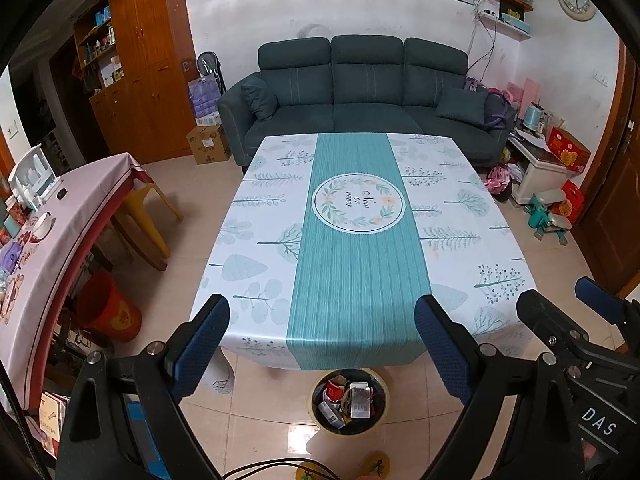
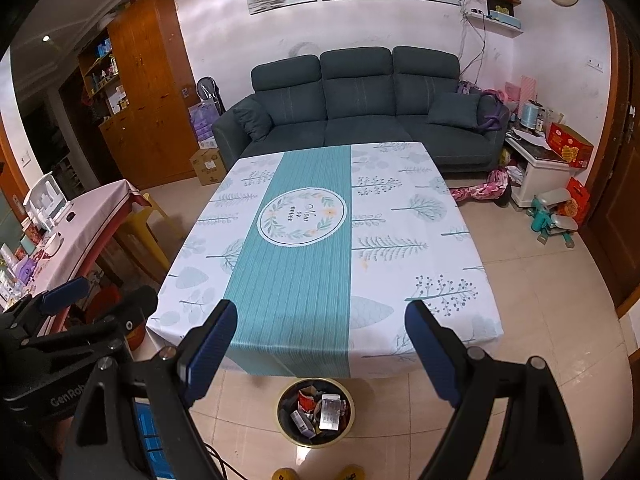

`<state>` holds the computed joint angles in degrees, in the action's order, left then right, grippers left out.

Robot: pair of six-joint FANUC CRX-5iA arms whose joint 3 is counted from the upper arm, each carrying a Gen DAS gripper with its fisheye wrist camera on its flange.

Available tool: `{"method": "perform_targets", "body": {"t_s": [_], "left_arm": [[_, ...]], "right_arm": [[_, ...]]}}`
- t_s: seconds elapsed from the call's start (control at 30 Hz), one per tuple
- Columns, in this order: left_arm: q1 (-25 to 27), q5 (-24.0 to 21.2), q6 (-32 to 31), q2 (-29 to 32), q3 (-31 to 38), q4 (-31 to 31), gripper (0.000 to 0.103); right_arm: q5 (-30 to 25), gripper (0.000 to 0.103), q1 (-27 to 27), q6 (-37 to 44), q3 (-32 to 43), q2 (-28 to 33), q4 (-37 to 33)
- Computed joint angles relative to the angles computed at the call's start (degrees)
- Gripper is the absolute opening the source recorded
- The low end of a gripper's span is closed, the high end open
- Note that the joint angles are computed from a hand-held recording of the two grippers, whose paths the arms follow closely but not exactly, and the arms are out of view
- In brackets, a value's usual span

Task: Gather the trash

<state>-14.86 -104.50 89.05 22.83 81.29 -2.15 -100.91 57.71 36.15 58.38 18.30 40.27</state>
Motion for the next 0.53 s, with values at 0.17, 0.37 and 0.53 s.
{"method": "perform_targets", "body": {"t_s": [0.17,0.37,0.53], "left_arm": [[0.4,-0.5,-0.3,0.5,0.9,0.3,0.093],[0.2,-1.2,-0.2,1.4,2.4,0.1,0.093],[1.7,0.0,-1.5,0.0,0.0,1.7,0.093]], "right_arm": [[0.0,0.087,-0.3,0.5,1.3,0.8,-0.4],[0.1,0.087,-0.4,0.4,1.2,0.9,-0.3],[-0.3,0.087,0.1,-0.2,1.9,1.8,0.4]]}}
